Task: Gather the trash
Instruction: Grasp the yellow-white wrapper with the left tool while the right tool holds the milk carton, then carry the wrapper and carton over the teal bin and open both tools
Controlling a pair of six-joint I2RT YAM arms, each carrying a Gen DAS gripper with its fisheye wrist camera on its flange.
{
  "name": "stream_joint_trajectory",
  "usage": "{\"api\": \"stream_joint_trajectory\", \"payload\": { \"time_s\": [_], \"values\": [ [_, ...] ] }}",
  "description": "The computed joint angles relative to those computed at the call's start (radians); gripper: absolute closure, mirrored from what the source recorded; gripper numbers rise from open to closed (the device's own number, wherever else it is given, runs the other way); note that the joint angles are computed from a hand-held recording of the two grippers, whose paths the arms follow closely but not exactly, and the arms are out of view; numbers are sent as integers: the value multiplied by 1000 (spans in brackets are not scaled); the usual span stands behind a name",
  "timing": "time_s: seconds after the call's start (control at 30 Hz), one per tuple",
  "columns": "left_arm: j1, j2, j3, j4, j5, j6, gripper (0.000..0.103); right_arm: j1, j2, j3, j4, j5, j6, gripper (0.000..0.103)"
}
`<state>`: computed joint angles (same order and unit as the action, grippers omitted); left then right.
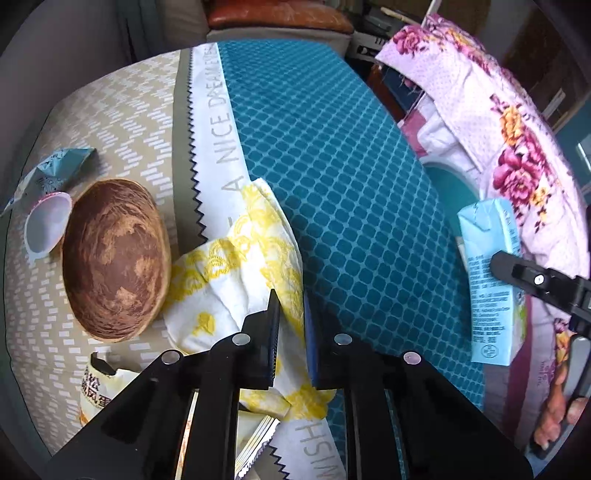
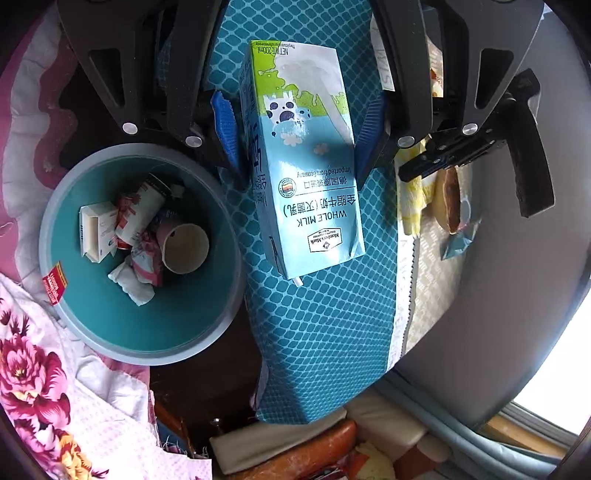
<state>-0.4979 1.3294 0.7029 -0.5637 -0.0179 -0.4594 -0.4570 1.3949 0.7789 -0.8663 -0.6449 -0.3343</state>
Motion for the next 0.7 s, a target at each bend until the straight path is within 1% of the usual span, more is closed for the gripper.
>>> {"api": "stream_joint_trajectory", "payload": {
  "time_s": [0.1, 0.3, 0.37, 0.47, 0.6, 0.7],
  "values": [
    [22, -69, 7, -34, 44, 14, 90, -20, 4, 14, -10, -10, -4, 49],
    [-32, -132, 90, -80, 83, 16, 90, -91, -3, 53, -55, -33, -34, 49],
    [-59, -112, 122, -76, 89, 13, 90, -121, 1, 73, -72, -39, -47, 49],
    [-131, -63, 181, -63, 71, -5, 90, -182, 13, 112, -97, -47, -74, 49],
    [-234, 34, 288, -41, 35, -12, 90, -281, 52, 192, -124, -50, -106, 49],
    [-283, 120, 370, -6, 40, -6, 90, -352, 86, 252, -145, -53, -130, 49]
  ]
}}
